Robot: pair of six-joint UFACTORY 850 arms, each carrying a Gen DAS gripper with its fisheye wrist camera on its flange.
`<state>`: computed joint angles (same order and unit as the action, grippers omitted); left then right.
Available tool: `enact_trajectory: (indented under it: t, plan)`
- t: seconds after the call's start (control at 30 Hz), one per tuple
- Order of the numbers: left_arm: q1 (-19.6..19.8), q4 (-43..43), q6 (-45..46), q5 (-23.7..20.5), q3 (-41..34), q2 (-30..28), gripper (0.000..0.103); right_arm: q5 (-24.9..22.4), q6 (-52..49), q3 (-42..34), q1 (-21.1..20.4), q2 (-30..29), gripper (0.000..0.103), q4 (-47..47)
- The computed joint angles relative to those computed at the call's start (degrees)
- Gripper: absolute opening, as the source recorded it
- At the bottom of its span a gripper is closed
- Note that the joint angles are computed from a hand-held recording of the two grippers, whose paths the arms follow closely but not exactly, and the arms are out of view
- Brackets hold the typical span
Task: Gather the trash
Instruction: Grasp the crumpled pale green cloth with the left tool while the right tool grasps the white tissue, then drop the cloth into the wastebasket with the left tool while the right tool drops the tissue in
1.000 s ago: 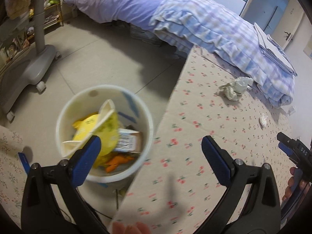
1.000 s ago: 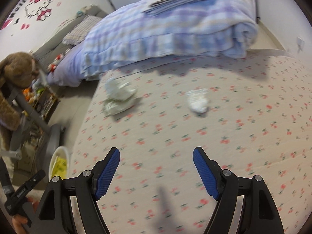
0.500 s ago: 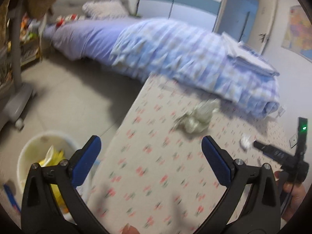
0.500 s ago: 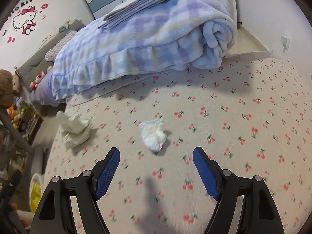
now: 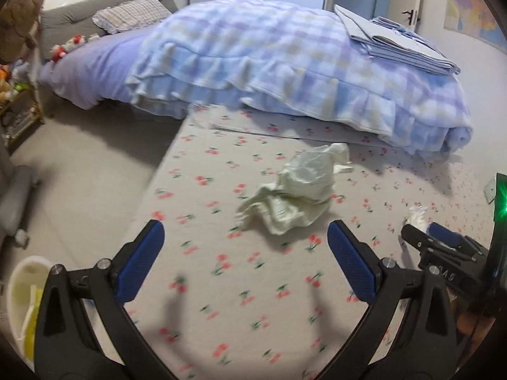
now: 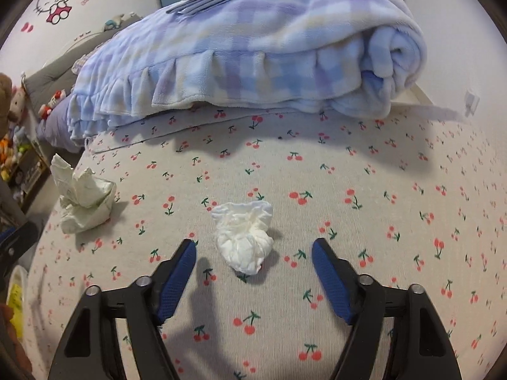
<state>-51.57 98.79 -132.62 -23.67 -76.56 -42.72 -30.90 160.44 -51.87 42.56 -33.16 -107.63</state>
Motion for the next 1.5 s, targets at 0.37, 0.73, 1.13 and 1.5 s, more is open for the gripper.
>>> enact_trajectory:
  t: [0.37,0.73,1.13,1.5]
  plan:
    - [2.0,8.1,-7.9,6.9,-6.7,-6.2,0.047,2.7,0.2,0.1,-0.8,0.7,0.025,-4.7]
    - [2.4,2.5,-2.5,10.0,-5.9,-5.1,0.027,3.9,0.6,2.1,-0.4,3.7,0.025,-4.5]
    - [2.6,10.4,-12.9,14.2,5.8,4.5,0.027,7.4,5.7,8.4,1.2,13.1,0.025,-8.1]
    - [2.1,35.1,-39.5,13.2,18.6,15.2,0.027,8.6,-3.1,10.4,6.9,18.2,0.025,0.8]
